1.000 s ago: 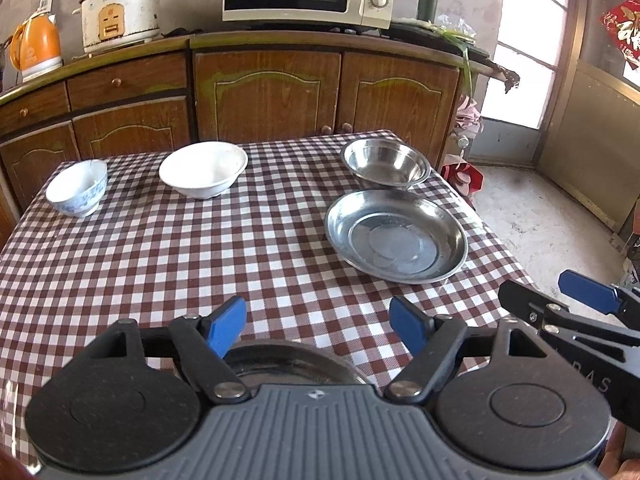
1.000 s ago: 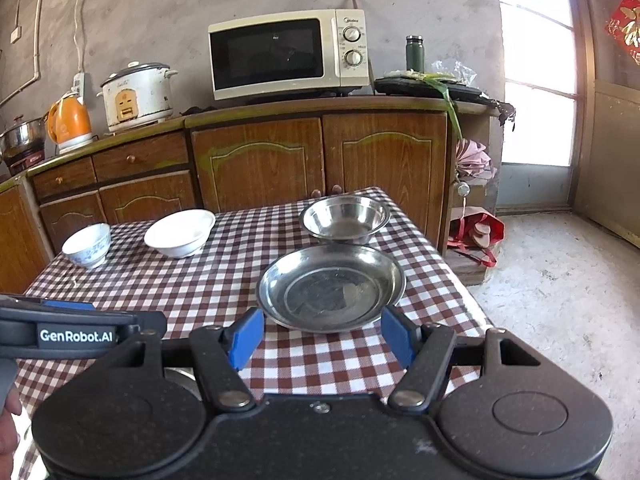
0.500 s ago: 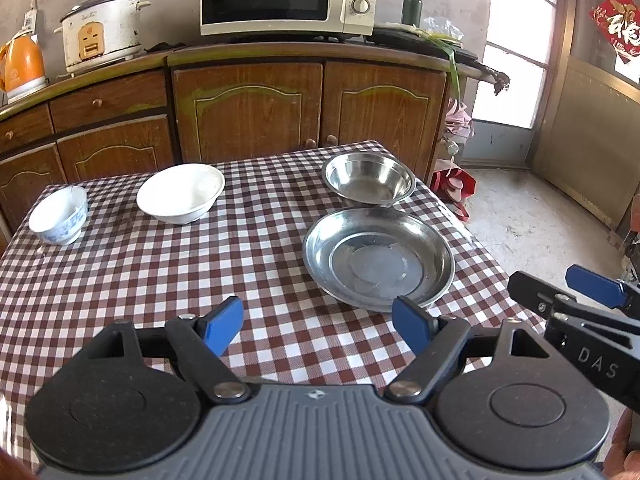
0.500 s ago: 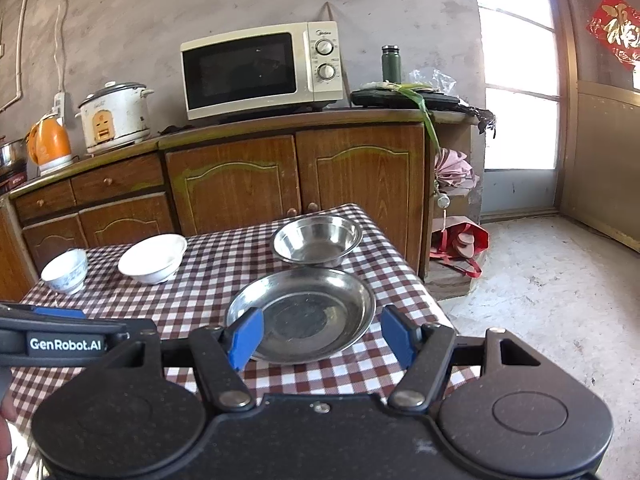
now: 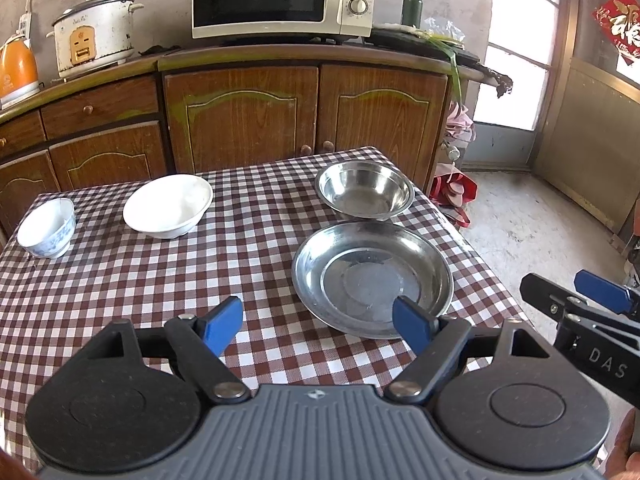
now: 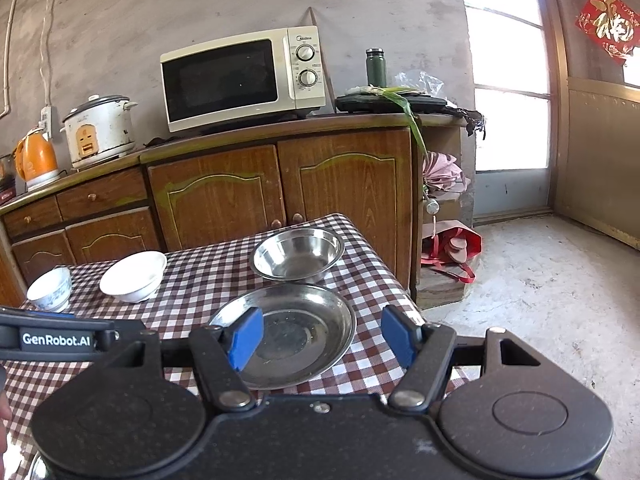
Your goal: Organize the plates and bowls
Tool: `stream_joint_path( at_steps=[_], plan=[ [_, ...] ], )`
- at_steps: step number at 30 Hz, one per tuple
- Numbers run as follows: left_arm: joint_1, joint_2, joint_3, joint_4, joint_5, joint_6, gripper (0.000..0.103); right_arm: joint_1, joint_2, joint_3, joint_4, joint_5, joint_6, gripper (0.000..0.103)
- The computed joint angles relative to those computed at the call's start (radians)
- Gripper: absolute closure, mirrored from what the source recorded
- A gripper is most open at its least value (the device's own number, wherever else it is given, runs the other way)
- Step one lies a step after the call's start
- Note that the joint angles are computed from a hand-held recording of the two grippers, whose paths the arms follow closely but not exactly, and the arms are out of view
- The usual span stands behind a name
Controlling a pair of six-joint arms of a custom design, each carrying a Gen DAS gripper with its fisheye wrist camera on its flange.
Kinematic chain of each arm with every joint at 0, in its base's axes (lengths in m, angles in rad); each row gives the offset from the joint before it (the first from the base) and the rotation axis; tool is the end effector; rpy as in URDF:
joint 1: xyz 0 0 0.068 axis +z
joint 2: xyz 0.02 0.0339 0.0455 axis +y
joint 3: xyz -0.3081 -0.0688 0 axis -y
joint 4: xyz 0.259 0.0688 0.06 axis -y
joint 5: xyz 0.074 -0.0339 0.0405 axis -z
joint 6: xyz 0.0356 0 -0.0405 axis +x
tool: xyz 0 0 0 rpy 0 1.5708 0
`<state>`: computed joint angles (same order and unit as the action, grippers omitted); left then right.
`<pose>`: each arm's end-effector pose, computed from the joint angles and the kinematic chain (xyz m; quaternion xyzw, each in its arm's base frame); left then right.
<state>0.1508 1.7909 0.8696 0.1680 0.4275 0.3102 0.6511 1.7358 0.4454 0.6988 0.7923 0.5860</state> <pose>0.3673 0.0409 0.1714 0.1554 0.8872 -0.1008 0.4226 0.2398 0.1508 0.1299 0.1549 0.8196 -0.0259 0.5509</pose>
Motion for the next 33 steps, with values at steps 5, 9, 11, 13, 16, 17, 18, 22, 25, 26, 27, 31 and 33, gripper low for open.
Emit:
stream_joint_path(
  at_steps=[5,9,11,13,16,17,18,22,25,26,27,31,33],
  plan=[
    [-0.011,0.015,0.016,-0.004,-0.013,-0.010,0.019,-0.025,0.008,-0.004,0.023,-0.017,-0.013,0.025],
    [-0.015,0.021,0.024,-0.006,-0.018,-0.012,0.019,-0.041,0.010,-0.006,0.038,-0.029,-0.022,0.025],
    [-0.018,0.026,0.031,-0.008,-0.021,-0.015,0.019,-0.048,0.013,-0.006,0.047,-0.034,-0.030,0.025],
    [-0.020,0.029,0.036,-0.009,-0.023,-0.017,0.019,-0.055,0.015,-0.005,0.050,-0.039,-0.034,0.025],
    [-0.024,0.033,0.042,-0.009,-0.027,-0.021,0.019,-0.058,0.015,-0.003,0.051,-0.040,-0.037,0.025],
    [-0.024,0.033,0.041,-0.009,-0.026,-0.020,0.019,-0.063,0.016,-0.003,0.054,-0.043,-0.041,0.025],
    [-0.027,0.035,0.045,-0.010,-0.029,-0.021,0.019,-0.067,0.016,-0.002,0.057,-0.046,-0.045,0.025],
    [-0.036,0.047,0.062,-0.011,-0.042,-0.028,0.018,-0.078,0.016,-0.001,0.062,-0.053,-0.054,0.025],
    [-0.037,0.055,0.073,-0.016,-0.042,-0.032,0.018,-0.086,0.018,0.001,0.065,-0.058,-0.058,0.025],
    [-0.038,0.057,0.076,-0.015,-0.041,-0.032,0.018,-0.088,0.018,0.001,0.065,-0.059,-0.059,0.025],
    [-0.039,0.059,0.079,-0.015,-0.043,-0.031,0.018,-0.087,0.018,0.001,0.063,-0.059,-0.058,0.025],
    [-0.041,0.063,0.084,-0.009,-0.043,-0.036,0.018,-0.094,0.018,0.002,0.066,-0.067,-0.063,0.025],
    [-0.042,0.065,0.086,-0.008,-0.044,-0.037,0.018,-0.103,0.021,0.003,0.071,-0.075,-0.070,0.025]
  ],
)
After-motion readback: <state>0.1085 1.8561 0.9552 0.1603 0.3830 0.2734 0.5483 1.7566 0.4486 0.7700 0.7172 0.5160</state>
